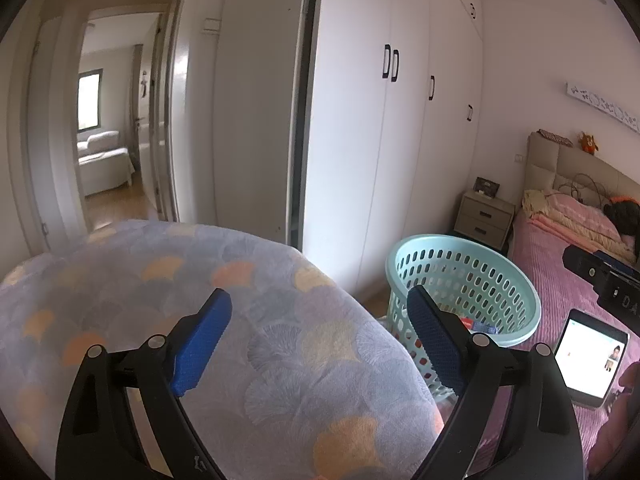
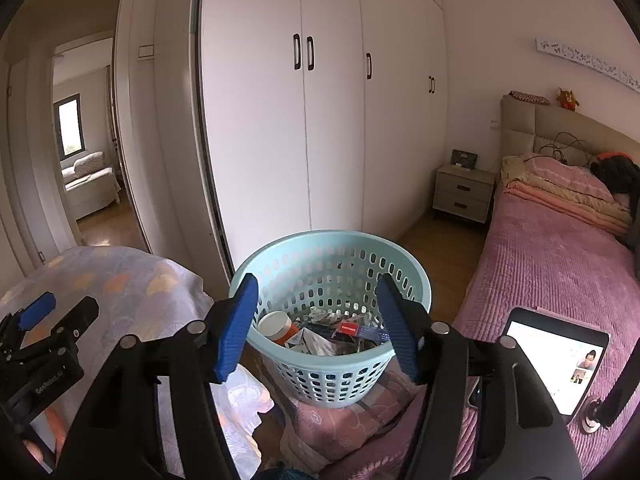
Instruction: Collect trash
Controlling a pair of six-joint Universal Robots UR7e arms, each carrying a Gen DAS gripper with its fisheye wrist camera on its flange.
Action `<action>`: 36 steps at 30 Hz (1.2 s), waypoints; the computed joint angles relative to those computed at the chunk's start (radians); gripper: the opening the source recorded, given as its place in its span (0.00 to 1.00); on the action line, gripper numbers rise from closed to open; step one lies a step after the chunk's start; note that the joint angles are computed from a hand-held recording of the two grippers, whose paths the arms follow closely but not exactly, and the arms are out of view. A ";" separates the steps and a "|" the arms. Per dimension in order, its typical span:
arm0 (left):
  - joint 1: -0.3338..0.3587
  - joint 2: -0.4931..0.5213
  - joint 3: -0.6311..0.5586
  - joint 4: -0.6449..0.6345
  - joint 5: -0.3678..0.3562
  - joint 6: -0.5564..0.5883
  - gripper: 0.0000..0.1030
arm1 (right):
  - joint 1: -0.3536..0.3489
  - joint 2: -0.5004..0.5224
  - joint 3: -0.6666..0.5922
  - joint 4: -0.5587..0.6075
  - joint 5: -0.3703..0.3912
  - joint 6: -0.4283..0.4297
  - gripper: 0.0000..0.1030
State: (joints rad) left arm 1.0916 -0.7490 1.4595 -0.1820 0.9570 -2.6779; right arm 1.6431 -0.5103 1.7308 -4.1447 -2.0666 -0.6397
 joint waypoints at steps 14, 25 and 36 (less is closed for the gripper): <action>-0.003 0.001 -0.003 0.009 0.002 0.001 0.85 | 0.003 0.003 -0.003 0.011 -0.011 0.010 0.59; -0.003 -0.001 -0.001 0.013 0.007 -0.001 0.87 | 0.003 0.005 -0.003 0.015 -0.013 0.014 0.61; -0.006 0.005 -0.007 0.025 0.008 0.003 0.88 | 0.000 0.006 -0.007 0.025 -0.014 0.022 0.61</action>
